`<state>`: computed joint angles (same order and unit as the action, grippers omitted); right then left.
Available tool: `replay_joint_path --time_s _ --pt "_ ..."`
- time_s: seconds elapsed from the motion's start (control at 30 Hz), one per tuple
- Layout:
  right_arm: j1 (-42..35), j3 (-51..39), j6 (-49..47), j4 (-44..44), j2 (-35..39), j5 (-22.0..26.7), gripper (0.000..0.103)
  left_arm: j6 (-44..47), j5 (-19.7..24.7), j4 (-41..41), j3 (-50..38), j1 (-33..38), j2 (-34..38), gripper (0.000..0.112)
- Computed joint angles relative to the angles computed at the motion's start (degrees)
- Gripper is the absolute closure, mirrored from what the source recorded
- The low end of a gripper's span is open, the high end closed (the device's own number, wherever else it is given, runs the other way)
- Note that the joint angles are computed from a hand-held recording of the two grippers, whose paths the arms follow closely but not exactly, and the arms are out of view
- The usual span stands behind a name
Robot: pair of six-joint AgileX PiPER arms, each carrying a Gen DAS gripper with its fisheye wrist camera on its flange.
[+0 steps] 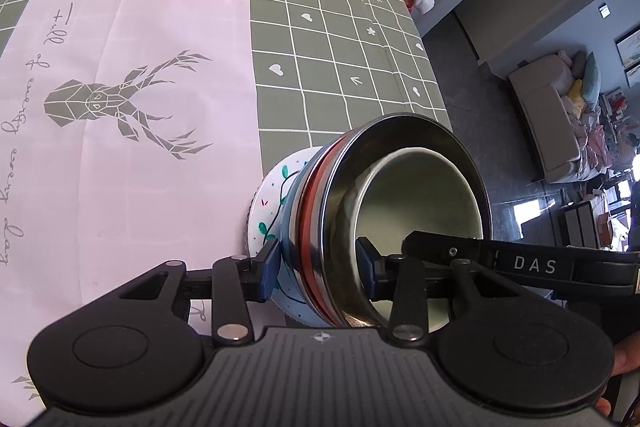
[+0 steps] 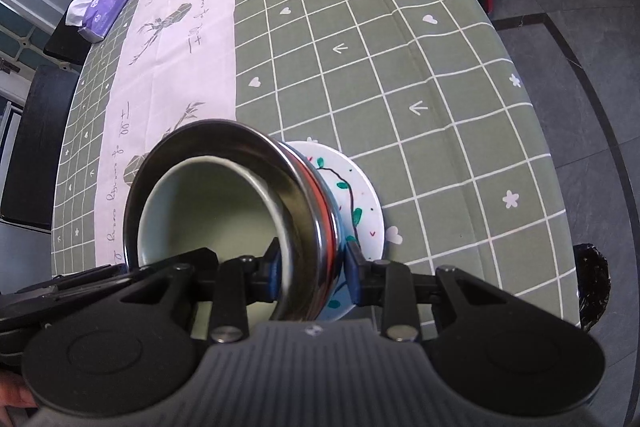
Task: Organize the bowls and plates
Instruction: 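Carry the nested bowls onto the Fruity plate and set them down with both tools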
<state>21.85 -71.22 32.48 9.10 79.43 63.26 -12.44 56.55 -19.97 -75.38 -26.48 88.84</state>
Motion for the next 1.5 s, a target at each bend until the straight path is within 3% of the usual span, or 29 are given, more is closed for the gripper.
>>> replay_joint_path --time_s 0.23,0.7,1.13,1.23,1.5 --pt "-0.8 0.8 -1.2 0.9 -0.5 -0.6 0.072 0.9 -1.8 -1.0 1.4 0.2 -0.7 0.066" --pt "-3.2 -0.1 -3.5 4.0 0.7 -1.2 0.065 5.9 1.1 -7.1 -0.3 4.6 1.5 0.064" --pt "-4.5 2.2 -4.9 7.3 -2.5 -1.6 0.056 8.5 -0.2 -10.3 1.0 5.7 0.3 0.063" --pt "-2.5 1.6 -1.8 3.0 -2.3 -1.4 0.065 6.8 0.4 -10.8 1.1 5.5 0.2 0.062" --pt "-4.3 0.4 -3.3 4.2 -1.4 1.0 0.068 2.9 1.4 -6.8 0.3 2.7 -0.8 0.062"
